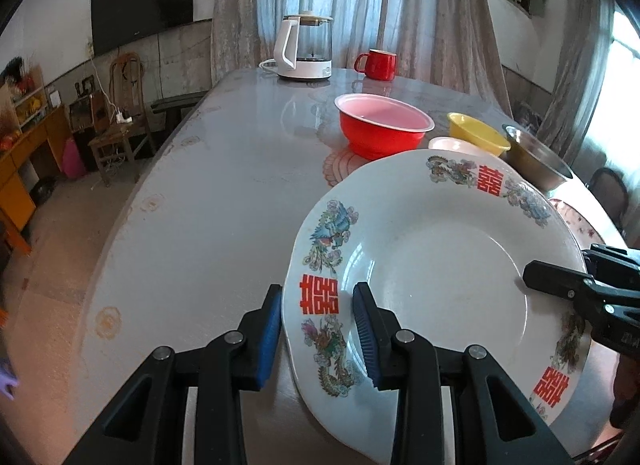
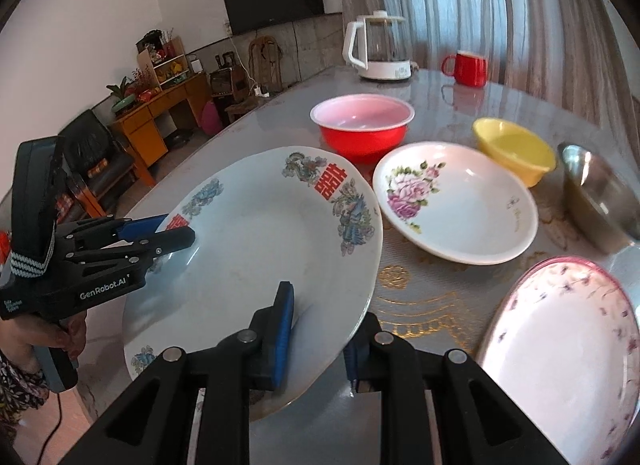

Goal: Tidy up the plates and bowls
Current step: 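Close both tools on the red-character plate rim and tilt it up, then carry the red-character plate onto the pink-rimmed plate and open both tools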

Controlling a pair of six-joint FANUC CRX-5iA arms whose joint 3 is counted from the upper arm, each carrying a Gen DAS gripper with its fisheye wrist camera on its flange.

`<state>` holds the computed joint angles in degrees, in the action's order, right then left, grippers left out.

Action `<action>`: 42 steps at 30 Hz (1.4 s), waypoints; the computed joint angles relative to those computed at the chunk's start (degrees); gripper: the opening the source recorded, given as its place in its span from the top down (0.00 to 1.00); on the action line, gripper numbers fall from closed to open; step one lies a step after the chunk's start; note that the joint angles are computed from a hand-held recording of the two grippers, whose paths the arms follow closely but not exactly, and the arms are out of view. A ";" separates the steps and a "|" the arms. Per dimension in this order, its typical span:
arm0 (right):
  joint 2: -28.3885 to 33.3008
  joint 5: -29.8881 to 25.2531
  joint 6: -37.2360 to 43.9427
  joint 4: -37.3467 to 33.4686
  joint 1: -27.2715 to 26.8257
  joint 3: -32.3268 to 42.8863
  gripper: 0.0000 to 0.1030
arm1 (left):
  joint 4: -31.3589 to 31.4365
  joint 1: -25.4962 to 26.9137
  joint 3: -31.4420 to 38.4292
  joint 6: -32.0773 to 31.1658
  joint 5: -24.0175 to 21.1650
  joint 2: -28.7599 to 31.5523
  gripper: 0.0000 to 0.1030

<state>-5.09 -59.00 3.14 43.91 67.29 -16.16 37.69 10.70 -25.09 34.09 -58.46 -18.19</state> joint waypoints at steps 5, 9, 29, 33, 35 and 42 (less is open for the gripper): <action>-1.39 -1.04 -0.53 0.84 0.97 -1.32 0.80 | 0.08 -0.82 -0.47 1.12 -0.19 -0.49 0.65; -2.46 -1.56 -1.03 1.42 1.56 -2.39 0.80 | 0.46 -1.25 -1.10 1.75 -0.51 -1.01 0.65; -5.81 -4.25 -2.10 3.00 3.66 -5.66 0.80 | 1.23 -3.50 -2.46 3.60 -1.44 -2.79 0.65; -6.27 -4.65 -2.47 3.05 3.94 -5.97 0.80 | 1.21 -4.13 -2.39 3.66 -1.03 -3.11 0.65; -6.65 -4.90 -2.76 3.17 4.16 -6.24 0.80 | 1.21 -4.40 -2.32 3.79 -1.03 -3.25 0.66; -8.37 -6.38 -4.88 4.00 5.72 -7.47 0.80 | 1.23 -6.38 -1.48 4.52 -0.82 -3.29 0.66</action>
<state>-13.46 -65.38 -1.74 47.91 73.01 -23.63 38.92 4.32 -26.57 38.61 -59.28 -21.48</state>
